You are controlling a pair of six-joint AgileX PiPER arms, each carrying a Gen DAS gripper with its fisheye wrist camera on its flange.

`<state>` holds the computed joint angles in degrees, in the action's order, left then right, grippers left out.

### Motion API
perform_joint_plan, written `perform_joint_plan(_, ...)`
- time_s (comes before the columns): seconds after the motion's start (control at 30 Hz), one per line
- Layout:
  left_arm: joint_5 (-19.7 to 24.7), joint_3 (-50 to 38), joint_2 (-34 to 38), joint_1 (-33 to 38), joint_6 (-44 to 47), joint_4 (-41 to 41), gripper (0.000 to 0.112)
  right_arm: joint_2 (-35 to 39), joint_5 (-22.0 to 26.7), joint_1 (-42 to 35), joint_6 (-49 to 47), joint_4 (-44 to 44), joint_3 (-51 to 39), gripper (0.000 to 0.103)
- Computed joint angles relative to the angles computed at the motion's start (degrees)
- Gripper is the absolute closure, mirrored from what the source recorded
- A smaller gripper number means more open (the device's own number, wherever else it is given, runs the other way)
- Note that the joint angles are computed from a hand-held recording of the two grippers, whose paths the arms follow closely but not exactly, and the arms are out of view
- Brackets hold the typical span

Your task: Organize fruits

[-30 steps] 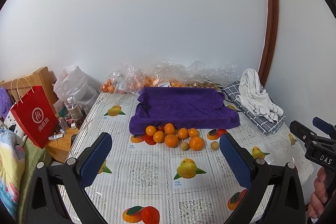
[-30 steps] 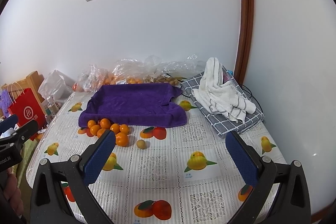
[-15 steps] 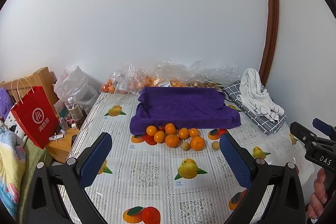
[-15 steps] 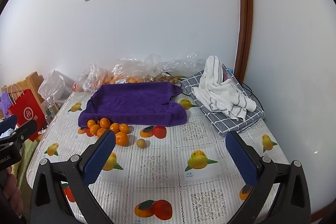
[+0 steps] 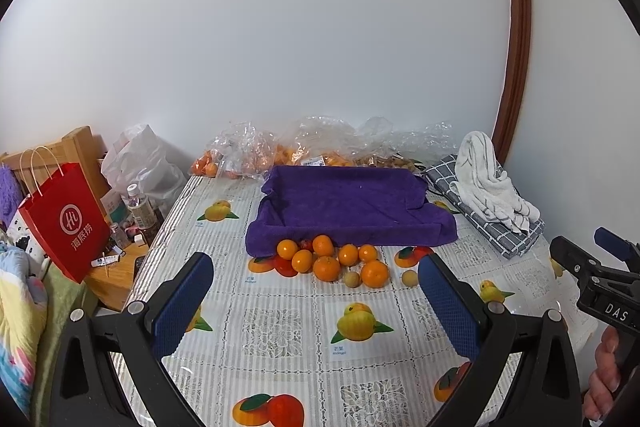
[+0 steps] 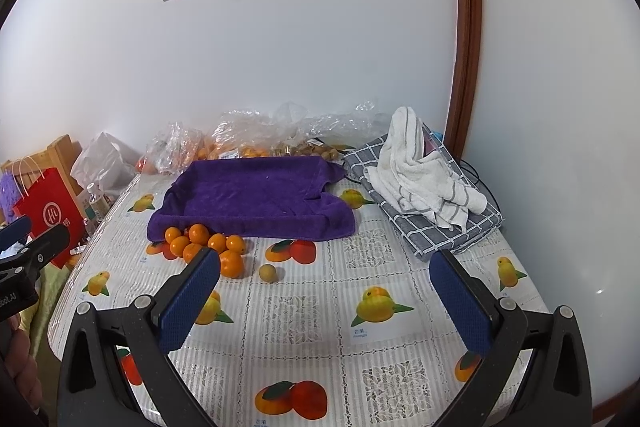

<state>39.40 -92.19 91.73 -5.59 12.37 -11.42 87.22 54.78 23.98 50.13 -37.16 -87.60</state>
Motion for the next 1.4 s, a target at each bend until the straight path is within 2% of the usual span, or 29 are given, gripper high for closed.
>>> perform_joint_plan(0.63, -0.7, 0.8, 0.0, 0.4, 1.5, -1.9, 0.009, 0.4, 0.0, -0.1, -0.5, 0.9, -0.4, 0.0)
perform_joint_plan(1.03, -0.8, -1.3, 5.1, 2.0, 3.2, -4.5, 0.009, 4.2, -5.8, -2.8, -3.0, 4.3, 0.9, 0.0)
perform_joint_plan(1.27, -1.3, -3.9, 10.8, 2.9, 3.4, -4.1, 0.009, 8.4, -10.2, -2.6, 1.7, -1.2, 2.8, 0.001)
perform_joint_plan(1.4, -1.2, -6.1, 14.9, 4.2, 5.1, -5.7, 0.013, 12.9, -11.8, -3.4, 0.1, -0.9, 1.4, 0.003)
